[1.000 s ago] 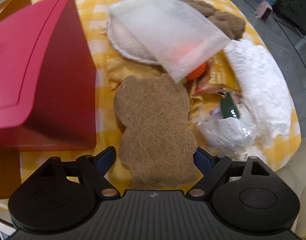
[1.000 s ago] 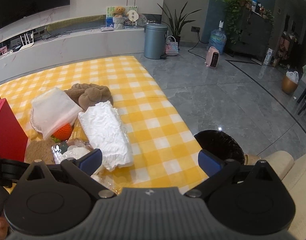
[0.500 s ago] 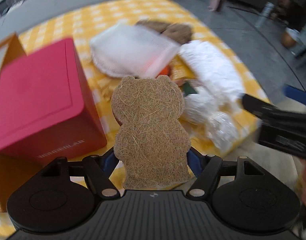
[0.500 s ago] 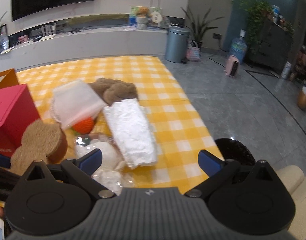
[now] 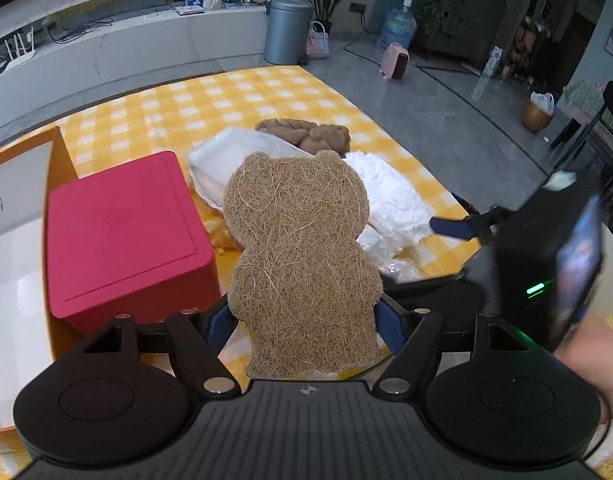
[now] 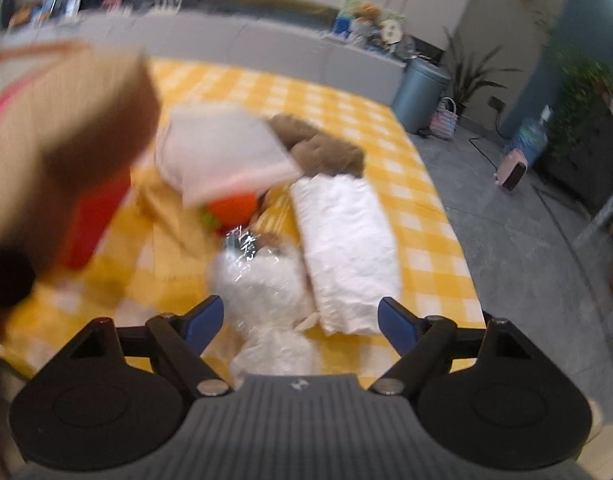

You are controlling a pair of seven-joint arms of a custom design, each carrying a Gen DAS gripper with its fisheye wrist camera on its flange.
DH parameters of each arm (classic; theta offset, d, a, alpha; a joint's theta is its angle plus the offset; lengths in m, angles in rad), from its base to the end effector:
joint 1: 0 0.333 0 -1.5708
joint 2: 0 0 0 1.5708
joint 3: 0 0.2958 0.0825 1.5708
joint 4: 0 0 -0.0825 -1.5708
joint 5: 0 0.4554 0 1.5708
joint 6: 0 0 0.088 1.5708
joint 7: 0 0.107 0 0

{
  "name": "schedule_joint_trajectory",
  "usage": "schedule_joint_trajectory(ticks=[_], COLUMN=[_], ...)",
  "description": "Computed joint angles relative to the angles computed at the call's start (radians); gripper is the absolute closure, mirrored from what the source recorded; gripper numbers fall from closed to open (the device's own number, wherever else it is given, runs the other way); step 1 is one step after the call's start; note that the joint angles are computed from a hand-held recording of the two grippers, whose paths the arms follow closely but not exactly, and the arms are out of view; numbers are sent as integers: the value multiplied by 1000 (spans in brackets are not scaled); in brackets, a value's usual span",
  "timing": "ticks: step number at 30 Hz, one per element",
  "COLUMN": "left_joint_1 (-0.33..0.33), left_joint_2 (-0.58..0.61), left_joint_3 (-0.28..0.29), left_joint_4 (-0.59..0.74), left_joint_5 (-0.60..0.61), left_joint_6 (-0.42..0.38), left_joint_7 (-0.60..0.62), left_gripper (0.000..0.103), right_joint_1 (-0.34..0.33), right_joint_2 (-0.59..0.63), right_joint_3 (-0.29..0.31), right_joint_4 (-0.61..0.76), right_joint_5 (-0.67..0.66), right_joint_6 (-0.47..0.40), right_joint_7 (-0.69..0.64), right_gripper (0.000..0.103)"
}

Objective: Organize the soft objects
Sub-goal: 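Grasp the bear-shaped fiber pad with the left gripper while the right grasps the plastic-wrapped bundle, then carry the fiber pad and plastic bundle with both grippers over the white bin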

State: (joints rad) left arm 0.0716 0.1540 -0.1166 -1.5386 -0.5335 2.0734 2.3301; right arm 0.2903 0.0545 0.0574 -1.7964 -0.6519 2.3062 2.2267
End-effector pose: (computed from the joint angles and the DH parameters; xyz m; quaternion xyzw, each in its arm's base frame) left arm 0.7094 -0.0527 0.5808 -0.4304 0.8452 -0.3116 0.0584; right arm 0.6495 0.2216 0.5239 -0.6703 0.6537 -0.3272 0.1276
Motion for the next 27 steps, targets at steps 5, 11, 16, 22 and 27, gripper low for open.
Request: schedule_joint_trajectory(ticks=[5,11,16,22,27], left_joint_1=[10,32,45,59,73], left_joint_2=[26,21,8,10,-25], left_joint_3=[4,6,8,13,22], left_joint_4=[43,42,30,47,18], left_joint_5=[3,-44,-87,-122,-165], left_joint_6=[-27,-9,11,9,45], left_joint_7=[-19,-14,-8,-4,25], left_gripper=[20,20,20,20,20], right_joint_1=[26,66,60,-14,-43], right_joint_2=[85,117,33,-132,-157], right_joint_3=[1,-10,-9,-15,-7], right_joint_4=[79,92,23,-170,-222], right_joint_5=[-47,-141,-123,136,231], right_joint_6=[-93,-169,-104,307,457], right_joint_7=[-100,-203,-151,-56,-34], right_gripper=[20,48,50,50,50])
